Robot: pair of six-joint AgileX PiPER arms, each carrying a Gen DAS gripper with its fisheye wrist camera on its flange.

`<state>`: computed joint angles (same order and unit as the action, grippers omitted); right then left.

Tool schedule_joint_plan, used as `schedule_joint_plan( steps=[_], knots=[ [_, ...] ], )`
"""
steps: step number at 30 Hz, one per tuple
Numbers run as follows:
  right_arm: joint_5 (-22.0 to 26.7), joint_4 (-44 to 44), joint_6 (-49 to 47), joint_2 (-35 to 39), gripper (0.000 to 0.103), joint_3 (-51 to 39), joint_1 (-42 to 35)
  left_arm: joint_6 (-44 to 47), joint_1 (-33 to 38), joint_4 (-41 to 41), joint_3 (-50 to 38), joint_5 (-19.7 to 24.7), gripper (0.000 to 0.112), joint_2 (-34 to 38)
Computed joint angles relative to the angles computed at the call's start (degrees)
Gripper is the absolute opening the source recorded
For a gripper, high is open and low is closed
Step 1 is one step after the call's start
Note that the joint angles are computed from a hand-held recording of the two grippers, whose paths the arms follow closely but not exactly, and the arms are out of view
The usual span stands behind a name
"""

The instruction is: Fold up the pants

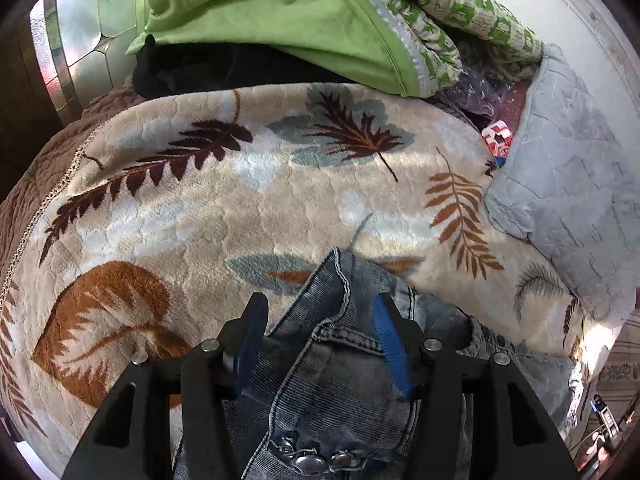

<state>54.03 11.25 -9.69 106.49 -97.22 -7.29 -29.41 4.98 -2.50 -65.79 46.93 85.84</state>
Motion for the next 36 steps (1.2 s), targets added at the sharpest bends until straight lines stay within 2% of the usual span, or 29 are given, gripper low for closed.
schedule_joint_plan(
  steps=[2, 3, 4, 6, 9, 11, 14, 19, 20, 24, 26, 29, 31, 32, 34, 36],
  knots=[
    [3.36, 0.58, -2.59, 0.27, 0.074, 2.63, 1.05, 1.74, -0.34, -1.71, -2.90, 3.58, 0.062, 4.60],
    [6.09, -1.86, -1.88, 2.61, 0.075, 1.76, 1.93, 3.95, 0.31, -3.88, -6.15, 8.11, 0.063, 8.54],
    [7.31, -4.91, 0.57, 4.59, 0.075, 2.67, 3.42, 4.63, 1.23, -5.55, -7.73, 10.67, 0.063, 10.54],
    [4.01, -5.88, 1.52, 2.33, 0.075, 6.60, 3.96, 4.04, 2.97, -7.65, -7.97, 9.87, 0.063, 9.80],
    [4.04, -0.76, -1.04, -0.09, 0.075, 6.16, 2.93, 4.78, 5.25, -10.22, -10.37, 8.83, 0.063, 10.47],
    [3.60, -1.34, 0.19, -0.59, 0.075, 5.23, 2.88, 3.92, 5.52, -9.85, -12.62, 9.98, 0.063, 13.01],
    [3.34, 2.28, -0.87, -0.24, 0.075, 4.50, 0.91, 6.30, 5.94, -12.25, -14.66, 12.01, 0.063, 17.03],
    [2.47, 2.85, -1.40, -0.58, 0.075, 6.63, -0.04, 6.58, 5.14, -13.01, -16.37, 10.23, 0.060, 16.88],
    [2.59, 3.12, -1.56, -0.39, 0.075, 6.60, -0.01, 6.84, 4.88, -13.27, -16.78, 10.26, 0.055, 16.97],
    [0.97, 3.38, -1.96, -0.96, 0.075, 8.34, 0.61, 5.69, 3.65, -11.81, -16.58, 10.50, 0.054, 16.11],
    [0.55, 4.38, -2.44, -1.38, 0.075, 9.05, 0.63, 8.20, 4.09, -13.01, -17.04, 11.27, 0.053, 16.47],
    [-0.04, 3.92, -2.22, -1.61, 0.075, 9.63, 1.30, 10.10, 3.65, -14.44, -18.94, 12.18, 0.028, 18.57],
    [-0.31, 4.03, -2.21, -1.73, 0.075, 10.02, 1.41, 9.46, 3.04, -13.56, -19.77, 12.00, 0.017, 19.80],
    [-0.46, 3.95, -2.19, -1.76, 0.075, 10.18, 1.47, 9.83, 3.40, -13.78, -19.93, 12.04, 0.007, 20.19],
    [-0.84, 3.70, -2.33, -1.65, 0.075, 10.40, 1.54, 10.01, 3.74, -14.29, -19.94, 11.19, 0.003, 20.40],
    [-0.88, 3.03, -1.97, -1.08, 0.075, 10.24, 1.66, 7.10, 3.14, -10.89, -20.72, 9.93, 0.002, 20.15]
  ],
)
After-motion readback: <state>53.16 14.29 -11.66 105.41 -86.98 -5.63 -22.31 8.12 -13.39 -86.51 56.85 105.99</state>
